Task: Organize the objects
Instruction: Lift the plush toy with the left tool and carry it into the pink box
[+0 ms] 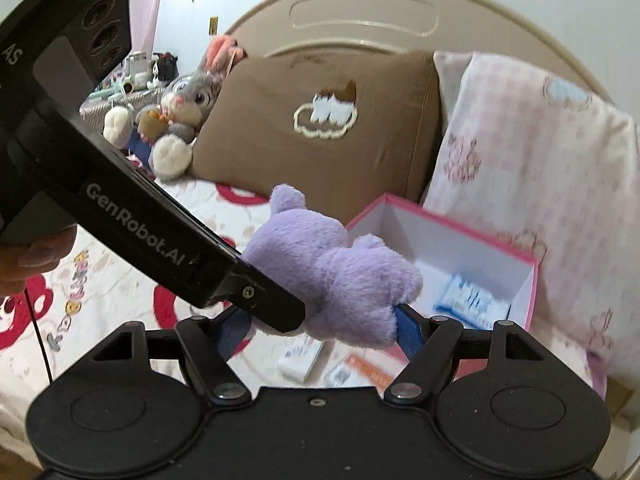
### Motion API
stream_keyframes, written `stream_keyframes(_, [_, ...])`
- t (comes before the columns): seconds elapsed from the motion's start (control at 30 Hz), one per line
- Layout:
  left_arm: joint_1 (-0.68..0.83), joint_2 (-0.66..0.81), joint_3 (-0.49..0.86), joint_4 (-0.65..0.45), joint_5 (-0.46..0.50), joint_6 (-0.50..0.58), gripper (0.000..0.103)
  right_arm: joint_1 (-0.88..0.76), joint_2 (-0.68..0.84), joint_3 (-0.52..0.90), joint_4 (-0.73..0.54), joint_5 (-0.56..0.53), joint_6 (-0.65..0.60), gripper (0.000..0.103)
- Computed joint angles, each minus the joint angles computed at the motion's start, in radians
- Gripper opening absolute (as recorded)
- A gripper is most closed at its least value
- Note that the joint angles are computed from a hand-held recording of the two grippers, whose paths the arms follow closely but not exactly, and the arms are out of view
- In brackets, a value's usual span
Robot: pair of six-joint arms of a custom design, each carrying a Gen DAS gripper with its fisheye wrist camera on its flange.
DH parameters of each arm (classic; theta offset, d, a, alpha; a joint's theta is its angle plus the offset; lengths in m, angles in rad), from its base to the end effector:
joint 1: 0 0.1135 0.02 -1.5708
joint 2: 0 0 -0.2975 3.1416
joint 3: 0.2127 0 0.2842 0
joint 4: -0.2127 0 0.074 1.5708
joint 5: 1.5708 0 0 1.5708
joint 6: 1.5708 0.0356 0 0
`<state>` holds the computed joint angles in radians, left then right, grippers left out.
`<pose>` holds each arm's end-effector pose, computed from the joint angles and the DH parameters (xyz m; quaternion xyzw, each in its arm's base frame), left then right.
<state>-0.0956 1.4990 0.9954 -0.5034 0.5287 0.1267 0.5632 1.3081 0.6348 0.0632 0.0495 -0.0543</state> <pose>0.3237 -0.0491 0.2402 0.1751 0.9134 -0.2468 0.2724 0.2437 0.1518 0.2117 -0.2585 0.8481 0.0950 0.4526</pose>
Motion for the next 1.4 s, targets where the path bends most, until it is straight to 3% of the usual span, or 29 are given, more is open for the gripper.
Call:
stream_keyframes(0.23, [-0.027,0.161,0.223,-0.055,-0.031,0.043,0.043,-0.099,0.102,0.135,-0.023,-0.073,-0.026,0.077])
stream_keyframes(0.33, [-0.024,0.238,0.294,-0.051,-0.034,0.054,0.043,-0.159,0.18,0.207,-0.047,-0.156,-0.002,0.074])
stream_keyframes(0.53, [-0.049,0.405,0.46,-0.054,-0.094,0.034,0.043,-0.208,0.338,0.313,-0.017,-0.187,-0.014,0.071])
stream_keyframes(0.73, [-0.072,0.669,0.732,-0.111,-0.148,0.008,0.043,-0.274,0.56,0.517,-0.083,-0.226,-0.037,0.071])
stream_keyframes(0.9, [-0.081,0.878,0.965,-0.159,-0.171,-0.045,0.044,-0.329,0.754,0.687,-0.124,-0.295,0.03,0.071])
stream_keyframes(1.13, [-0.083,1.11,1.228,-0.202,-0.16,-0.147,0.044,-0.347,0.961,0.935,-0.25,-0.269,0.01,0.07])
stream_keyframes(1.4, [-0.071,1.365,1.637,-0.417,-0.14,-0.184,0.044,-0.324,1.118,1.176,-0.427,-0.208,0.006,0.068])
